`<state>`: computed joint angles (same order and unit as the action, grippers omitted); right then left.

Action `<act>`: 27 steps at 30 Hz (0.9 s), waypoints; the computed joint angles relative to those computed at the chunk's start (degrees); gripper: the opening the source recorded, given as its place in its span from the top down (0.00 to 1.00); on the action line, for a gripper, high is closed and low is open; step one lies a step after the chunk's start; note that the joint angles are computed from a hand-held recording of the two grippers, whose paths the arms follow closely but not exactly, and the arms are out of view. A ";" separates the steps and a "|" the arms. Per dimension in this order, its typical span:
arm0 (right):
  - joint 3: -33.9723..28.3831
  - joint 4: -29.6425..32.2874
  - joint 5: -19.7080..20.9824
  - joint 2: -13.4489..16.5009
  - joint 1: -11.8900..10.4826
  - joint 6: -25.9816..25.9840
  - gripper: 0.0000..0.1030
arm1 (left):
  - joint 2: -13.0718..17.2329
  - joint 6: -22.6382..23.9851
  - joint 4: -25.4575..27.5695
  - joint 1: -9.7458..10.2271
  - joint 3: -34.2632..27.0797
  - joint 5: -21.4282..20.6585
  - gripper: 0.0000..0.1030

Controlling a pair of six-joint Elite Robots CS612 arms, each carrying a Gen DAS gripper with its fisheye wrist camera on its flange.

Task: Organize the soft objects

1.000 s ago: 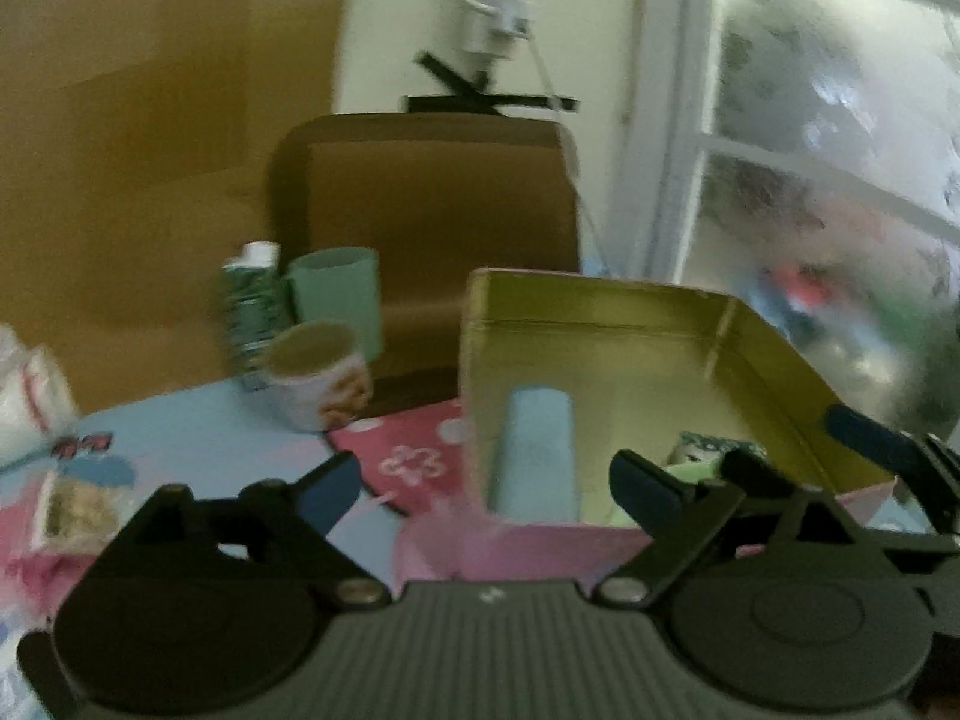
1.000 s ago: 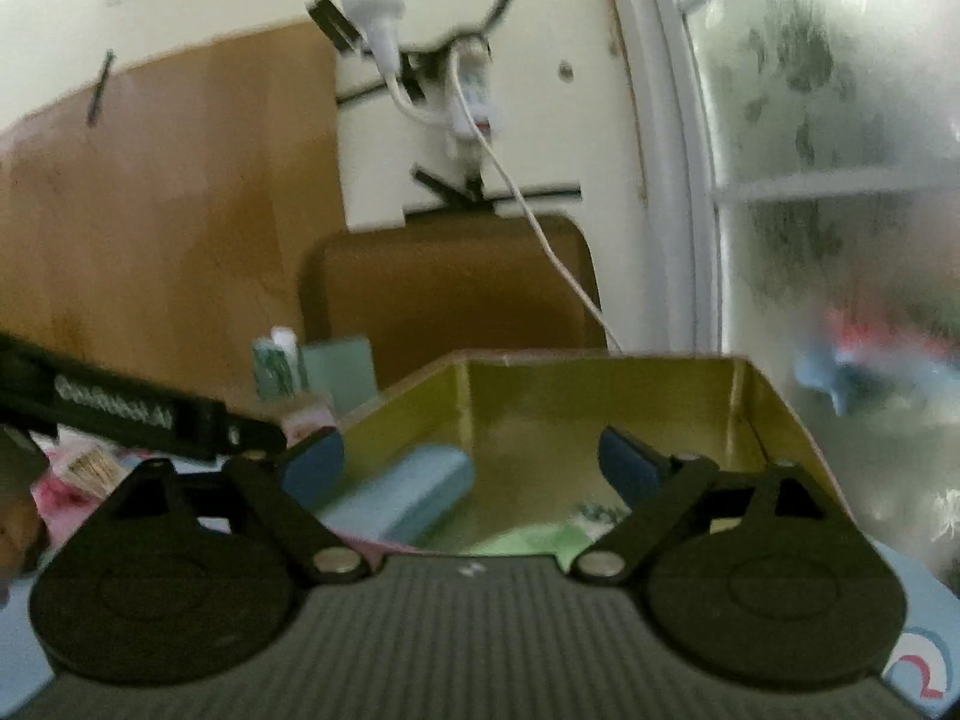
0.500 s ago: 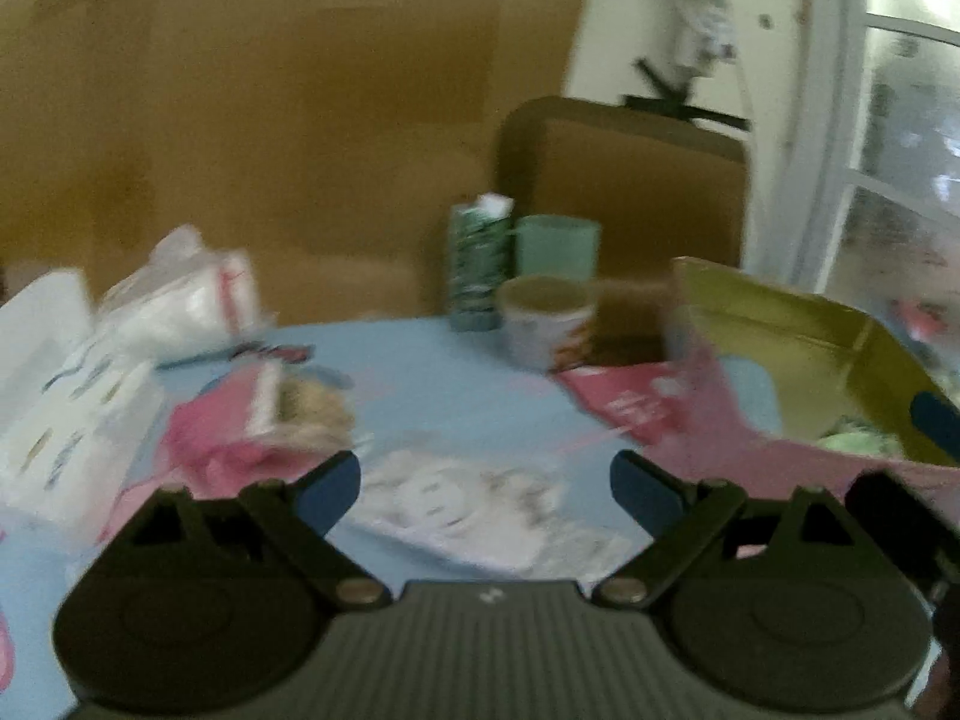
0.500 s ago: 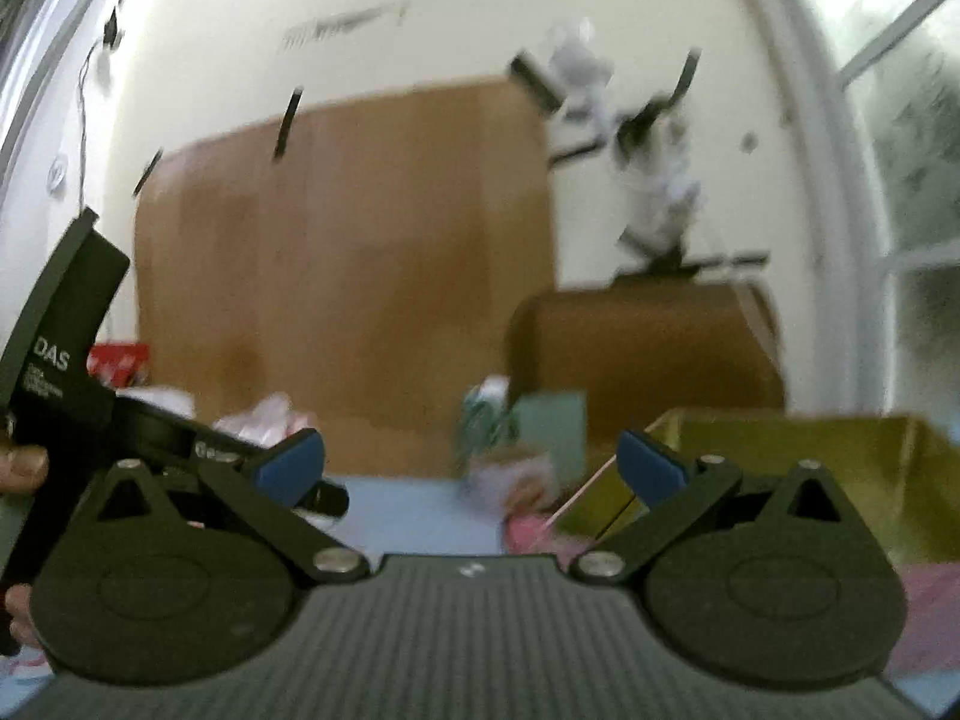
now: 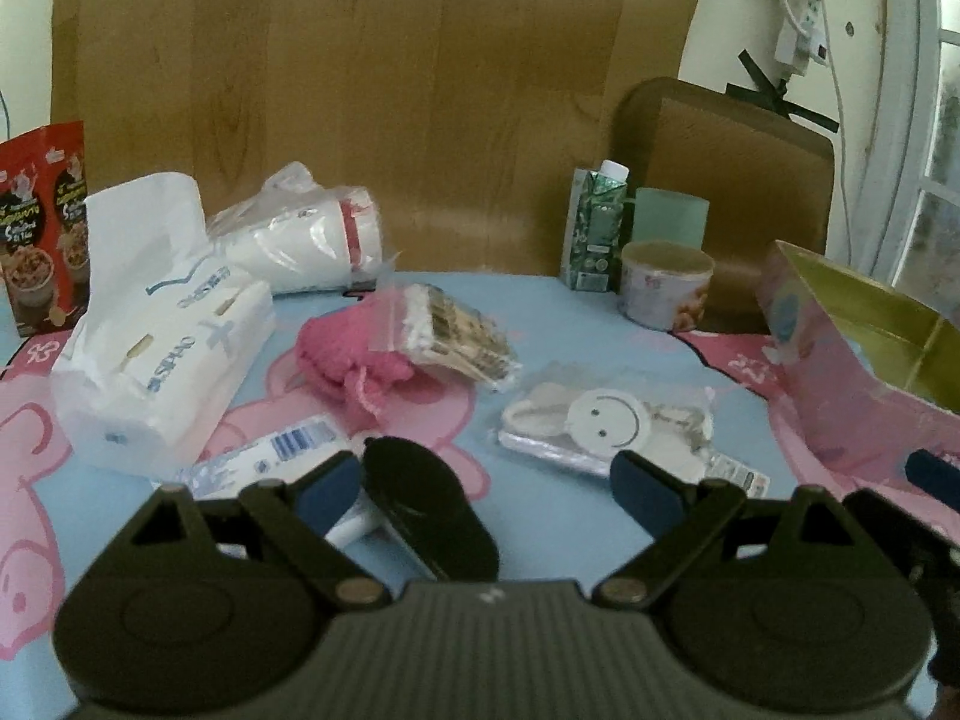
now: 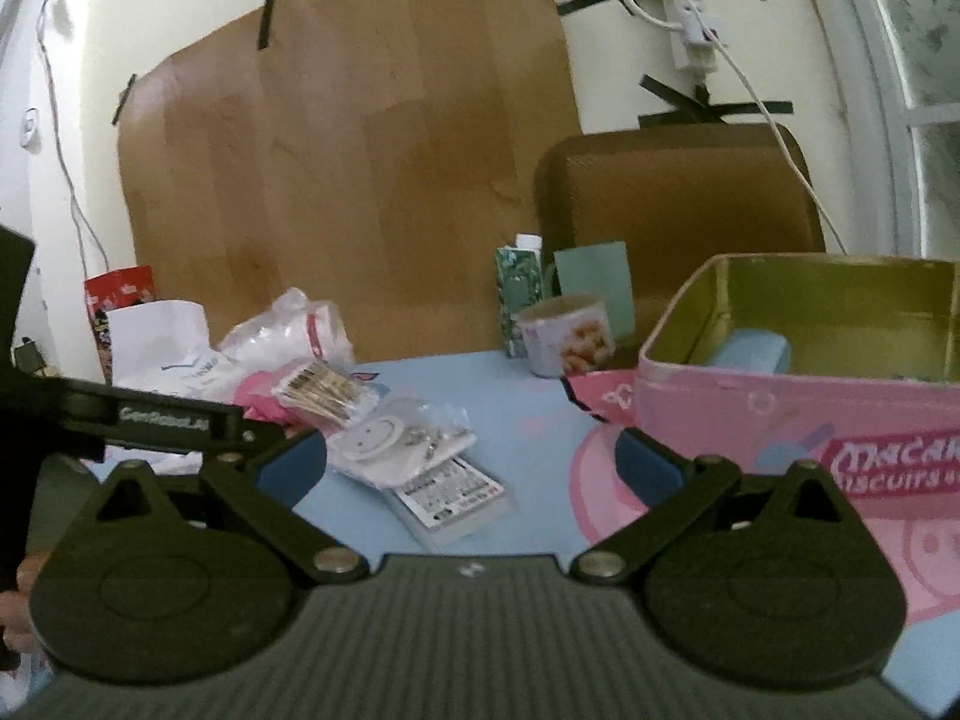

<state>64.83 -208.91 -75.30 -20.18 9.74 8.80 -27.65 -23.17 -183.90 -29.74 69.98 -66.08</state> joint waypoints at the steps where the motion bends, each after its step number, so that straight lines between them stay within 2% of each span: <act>1: 0.06 0.07 -0.52 -0.02 0.05 0.27 0.01 | 0.01 0.12 -0.19 -0.05 0.16 0.13 0.09; 9: 0.02 1.53 -2.96 -0.07 0.30 3.33 0.04 | 0.48 1.65 -1.52 -0.01 0.18 0.37 0.09; 17: -0.01 2.97 -2.95 -0.23 0.32 4.91 0.06 | 0.82 2.64 -2.80 0.07 0.57 0.14 0.09; 20: -0.02 3.38 -3.00 -0.26 0.40 5.25 0.06 | 0.92 4.00 -5.81 0.06 1.53 -0.34 0.09; 24: -0.08 4.35 -2.91 -0.36 0.48 5.47 0.08 | 0.86 8.20 -9.88 -0.16 3.30 -0.57 0.09; 27: -0.11 4.94 -2.74 -0.44 0.50 5.11 0.10 | 0.34 11.20 -12.86 -0.09 5.25 -2.46 0.09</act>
<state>64.72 -203.97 -78.04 -20.62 10.24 13.91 -27.32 -11.98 -196.76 -29.83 75.23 -68.54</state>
